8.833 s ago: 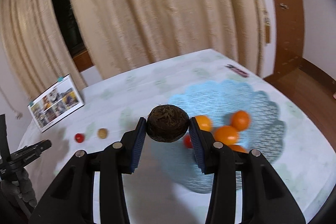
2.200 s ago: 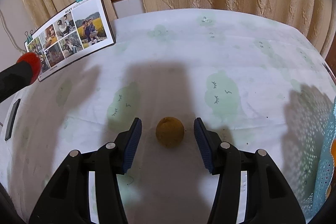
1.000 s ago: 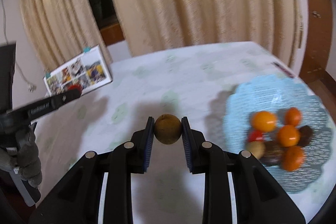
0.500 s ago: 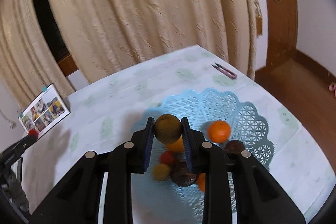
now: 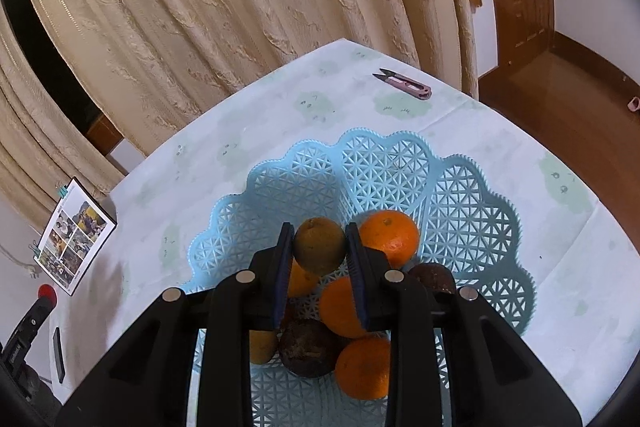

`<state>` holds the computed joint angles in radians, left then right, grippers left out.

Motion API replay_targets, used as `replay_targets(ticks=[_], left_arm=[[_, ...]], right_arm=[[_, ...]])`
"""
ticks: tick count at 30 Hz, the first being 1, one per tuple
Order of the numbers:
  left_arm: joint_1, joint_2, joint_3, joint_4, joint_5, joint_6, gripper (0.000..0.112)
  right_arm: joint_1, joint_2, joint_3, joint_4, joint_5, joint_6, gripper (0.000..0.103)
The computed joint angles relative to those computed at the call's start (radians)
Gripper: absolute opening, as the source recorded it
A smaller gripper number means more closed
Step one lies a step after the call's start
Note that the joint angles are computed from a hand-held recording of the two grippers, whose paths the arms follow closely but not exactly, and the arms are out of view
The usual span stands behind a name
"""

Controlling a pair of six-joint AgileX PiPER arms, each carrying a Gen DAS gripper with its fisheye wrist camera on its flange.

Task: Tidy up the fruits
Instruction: 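Release the tan fruit into the basket with the right tool while the left tool carries the tomato, then lower the tomato into the basket and open the left tool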

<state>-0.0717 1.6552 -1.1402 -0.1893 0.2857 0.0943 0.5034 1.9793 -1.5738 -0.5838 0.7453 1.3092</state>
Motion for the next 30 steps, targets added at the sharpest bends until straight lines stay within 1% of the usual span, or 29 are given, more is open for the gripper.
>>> replay_targets(ticks=[6,10,11,14,15,16,17,19,20,23,27,29,30], left_arm=[[-0.014,0.004,-0.001,0.012,0.002,-0.017,0.029],[-0.029,0.007,-0.003,0.038,0.004,-0.044,0.029],[-0.032,0.010,-0.006,0.043,0.005,-0.049,0.029],[-0.050,0.014,-0.012,0.081,0.007,-0.088,0.029],[-0.058,0.014,-0.013,0.097,0.008,-0.104,0.029],[-0.066,0.014,-0.014,0.112,0.008,-0.120,0.029],[-0.074,0.016,-0.017,0.128,0.009,-0.137,0.029],[-0.100,0.025,-0.028,0.176,0.015,-0.186,0.029],[-0.109,0.029,-0.033,0.191,0.018,-0.202,0.029],[-0.152,0.049,-0.051,0.255,0.026,-0.265,0.029],[-0.219,0.085,-0.091,0.334,0.046,-0.353,0.029],[-0.246,0.104,-0.115,0.366,0.059,-0.388,0.029],[-0.265,0.116,-0.129,0.385,0.066,-0.407,0.029]], right_arm=[[-0.002,0.005,-0.013,0.003,-0.002,-0.007,0.027],[0.006,-0.033,0.031,-0.031,-0.022,0.047,0.032],[0.013,-0.047,0.045,-0.053,-0.023,0.069,0.034],[0.048,-0.096,0.091,-0.154,-0.003,0.164,0.035],[0.073,-0.117,0.112,-0.213,0.022,0.213,0.035],[0.099,-0.134,0.131,-0.271,0.053,0.259,0.037],[0.120,-0.149,0.150,-0.314,0.079,0.296,0.046],[0.178,-0.178,0.200,-0.433,0.153,0.411,0.057],[0.217,-0.191,0.230,-0.492,0.207,0.465,0.058],[0.285,-0.205,0.284,-0.558,0.309,0.534,0.058],[0.342,-0.234,0.366,-0.593,0.400,0.606,0.059],[0.365,-0.261,0.420,-0.607,0.429,0.668,0.064],[0.376,-0.278,0.451,-0.613,0.442,0.702,0.065]])
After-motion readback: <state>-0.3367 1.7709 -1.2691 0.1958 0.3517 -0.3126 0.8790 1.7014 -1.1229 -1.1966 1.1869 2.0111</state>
